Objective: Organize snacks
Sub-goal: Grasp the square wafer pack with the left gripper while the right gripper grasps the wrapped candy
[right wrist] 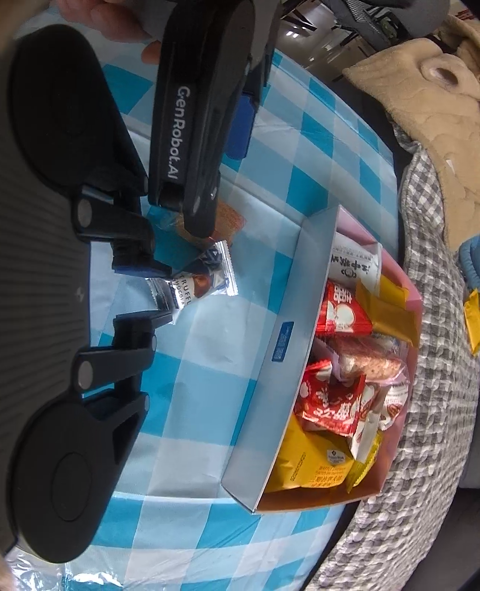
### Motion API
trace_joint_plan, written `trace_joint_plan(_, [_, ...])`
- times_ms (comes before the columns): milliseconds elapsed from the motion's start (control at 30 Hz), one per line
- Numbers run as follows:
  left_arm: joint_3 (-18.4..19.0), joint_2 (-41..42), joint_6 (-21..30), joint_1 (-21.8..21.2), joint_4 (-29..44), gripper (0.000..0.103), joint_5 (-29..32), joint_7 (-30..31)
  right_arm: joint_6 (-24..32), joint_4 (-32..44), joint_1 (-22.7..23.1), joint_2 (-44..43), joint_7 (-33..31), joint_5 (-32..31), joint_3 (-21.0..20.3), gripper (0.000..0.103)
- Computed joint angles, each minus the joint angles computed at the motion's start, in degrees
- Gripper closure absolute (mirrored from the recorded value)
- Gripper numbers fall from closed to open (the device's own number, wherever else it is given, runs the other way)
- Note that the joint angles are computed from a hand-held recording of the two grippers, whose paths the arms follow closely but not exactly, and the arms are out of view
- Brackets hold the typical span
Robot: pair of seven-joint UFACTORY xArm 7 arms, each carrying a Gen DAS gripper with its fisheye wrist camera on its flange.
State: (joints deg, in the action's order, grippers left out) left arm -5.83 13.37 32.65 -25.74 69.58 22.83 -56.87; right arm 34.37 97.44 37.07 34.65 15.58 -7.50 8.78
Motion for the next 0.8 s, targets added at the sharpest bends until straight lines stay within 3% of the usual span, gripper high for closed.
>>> trace_joint_plan(400, [-0.20, 0.53, -1.94, -0.34, 0.06, 0.026, 0.17, 2.56, 0.29, -1.69, -1.65, -2.04, 0.96, 0.90, -0.61, 0.099])
trace_joint_plan(633, [0.01, 1.77, -0.83, -1.42, 1.32, 0.028, 1.43, 3.66, -0.70, -2.63, -4.77, -2.59, -2.33, 4.80, 2.49, 0.098])
trace_joint_plan(767, [0.38, 3.44, 1.82, -2.52, 2.78, 0.045, 2.98, 4.48, -0.16, -1.73, -3.04, -2.02, 1.50, 4.49, 0.70, 0.073])
trace_joint_plan(800, [0.38, 3.39, 1.38, -2.37, 2.67, 0.059, 2.68, 4.67, -0.68, -1.91, -3.16, -2.09, 1.72, 4.69, 0.82, 0.071])
